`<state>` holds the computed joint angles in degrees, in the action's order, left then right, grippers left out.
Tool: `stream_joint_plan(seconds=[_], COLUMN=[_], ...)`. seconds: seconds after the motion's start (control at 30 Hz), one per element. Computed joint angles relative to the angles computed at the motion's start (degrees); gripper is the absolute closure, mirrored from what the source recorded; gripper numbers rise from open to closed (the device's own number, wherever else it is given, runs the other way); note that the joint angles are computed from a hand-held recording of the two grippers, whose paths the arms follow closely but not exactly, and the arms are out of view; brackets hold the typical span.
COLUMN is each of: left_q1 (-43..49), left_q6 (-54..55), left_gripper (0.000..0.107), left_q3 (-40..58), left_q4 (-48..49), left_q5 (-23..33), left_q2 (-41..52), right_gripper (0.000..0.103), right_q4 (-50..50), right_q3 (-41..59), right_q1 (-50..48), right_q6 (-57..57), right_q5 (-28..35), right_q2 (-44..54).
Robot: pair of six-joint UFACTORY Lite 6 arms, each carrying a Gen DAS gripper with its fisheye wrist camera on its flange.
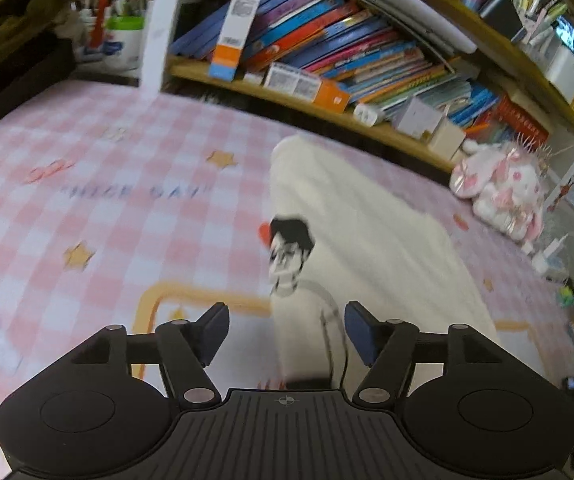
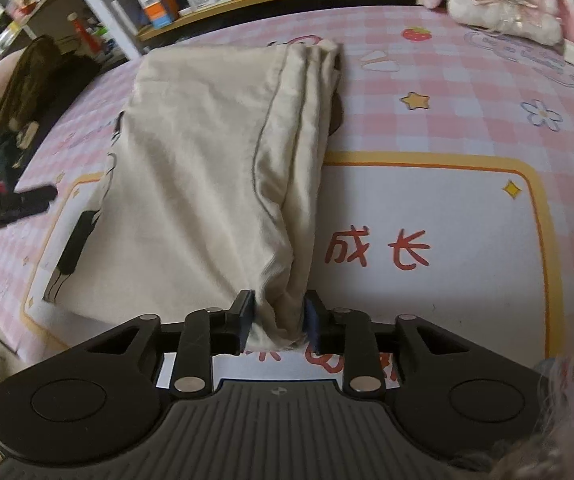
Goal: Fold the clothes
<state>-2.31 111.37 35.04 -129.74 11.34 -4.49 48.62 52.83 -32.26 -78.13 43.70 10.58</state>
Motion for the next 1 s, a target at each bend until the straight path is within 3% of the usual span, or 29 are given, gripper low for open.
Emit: stream_joint_plan(seconds=[0.1,0.4,0.57,0.8,1.0], left_q1=[3.56,10.10,12.58,15.26,15.81], left_q6=[-4.48,-12.93,-17.51,-28.10,-44.31], left_gripper=[0.041,0.031,0.031,0.031,0.032], left_q3=[6.49,21.14,27.77,42.19,60.54], left_q4=[7.02,17.80,23.34,28.49,33.52], left_q5=[5.50,13.86,19.13,26.12,31.03], left_q2=[7.76,23.60,31.11,44.72,58.97], right_gripper=[0.064,0.064,0.044,0.036,0.036], right_q4=[2.58,8.12,10.53,13.06,4.17], right_q3=[-2.36,-8.92,-13.81,-19.24,-19.82], right_q1=[0.56,4.27,6.71,12.00,15.57], right_q6=[0.91,2.65,3.95,4.64,15.10], right_q5=[-2.81,-11.22,-18.57,-28.39,-32.61], right_q2=[-2.94,-8.36,-11.20,-14.52,-15.51])
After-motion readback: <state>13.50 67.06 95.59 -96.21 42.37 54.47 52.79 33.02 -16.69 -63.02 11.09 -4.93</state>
